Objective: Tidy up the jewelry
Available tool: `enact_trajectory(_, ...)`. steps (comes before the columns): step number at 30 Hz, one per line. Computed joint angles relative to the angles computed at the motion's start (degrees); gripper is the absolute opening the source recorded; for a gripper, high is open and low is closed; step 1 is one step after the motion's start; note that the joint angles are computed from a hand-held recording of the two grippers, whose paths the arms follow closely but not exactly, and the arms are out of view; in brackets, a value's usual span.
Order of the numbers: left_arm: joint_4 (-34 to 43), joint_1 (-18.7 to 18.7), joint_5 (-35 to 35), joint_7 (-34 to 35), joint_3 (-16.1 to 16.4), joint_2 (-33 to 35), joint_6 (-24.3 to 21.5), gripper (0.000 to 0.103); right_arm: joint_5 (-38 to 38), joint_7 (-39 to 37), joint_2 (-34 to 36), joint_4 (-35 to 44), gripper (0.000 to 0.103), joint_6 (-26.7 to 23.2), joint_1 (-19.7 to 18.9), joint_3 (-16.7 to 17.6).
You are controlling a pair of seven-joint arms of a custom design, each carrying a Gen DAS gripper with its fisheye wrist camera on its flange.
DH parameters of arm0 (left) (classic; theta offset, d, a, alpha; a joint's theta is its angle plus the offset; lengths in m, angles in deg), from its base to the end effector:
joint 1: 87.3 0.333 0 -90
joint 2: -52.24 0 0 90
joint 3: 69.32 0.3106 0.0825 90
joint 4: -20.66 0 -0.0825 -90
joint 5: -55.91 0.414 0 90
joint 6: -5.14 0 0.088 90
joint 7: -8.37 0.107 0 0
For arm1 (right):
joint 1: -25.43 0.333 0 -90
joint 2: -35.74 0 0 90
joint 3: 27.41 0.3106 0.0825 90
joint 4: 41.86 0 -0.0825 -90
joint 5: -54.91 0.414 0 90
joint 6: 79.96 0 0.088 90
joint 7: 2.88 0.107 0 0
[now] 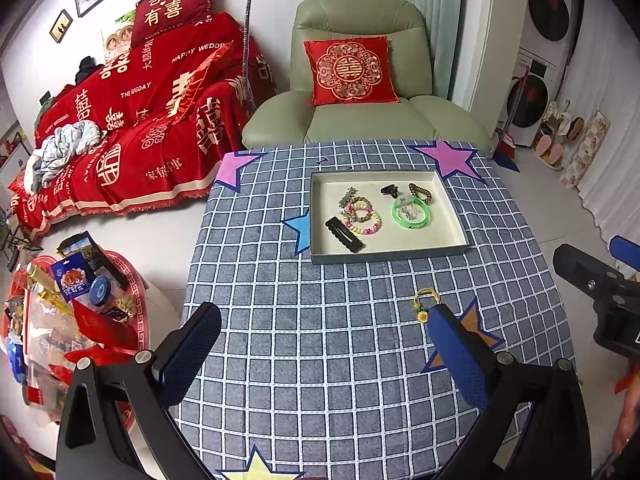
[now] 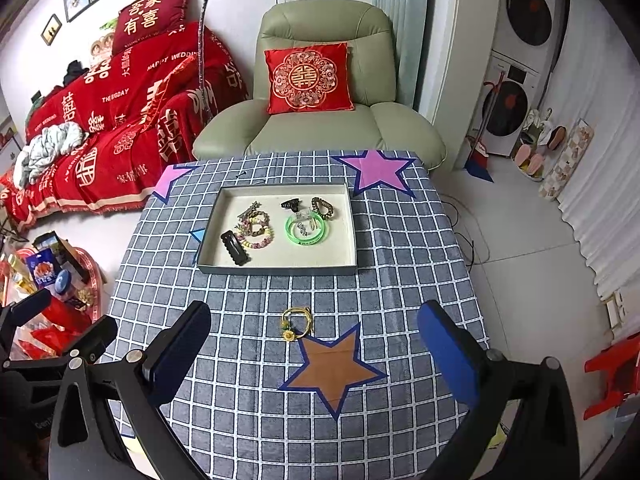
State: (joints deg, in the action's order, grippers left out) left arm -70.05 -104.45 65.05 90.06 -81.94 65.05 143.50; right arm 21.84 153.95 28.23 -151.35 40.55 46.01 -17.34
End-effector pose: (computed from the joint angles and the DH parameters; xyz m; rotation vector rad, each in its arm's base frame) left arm 0.6183 -0.3353 0.5669 -1.4472 2.2798 -0.7118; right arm 0.5122 0.2789 0.5799 -1.4779 2.2560 -0.7547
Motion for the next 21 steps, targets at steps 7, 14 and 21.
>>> enact_trajectory(7, -0.1, -0.2, 0.6, -1.2, 0.1, -0.3, -0.2, 0.103, 0.0, -0.4, 0.2, 0.3, 0.103, 0.4, -0.1, -0.2)
enact_trajectory(14, 0.5, -0.2, 0.7, -1.4, 0.1, 0.1, -0.4, 0.103, 0.2, -0.9, 0.6, 0.6, 0.103, 0.6, -0.1, -0.4)
enact_trajectory(21, 0.6, -0.3, 0.8, -1.4, 0.1, 0.2, -0.5, 0.103, 0.2, -0.9, 0.6, 0.7, 0.103, 0.6, -0.1, -0.4)
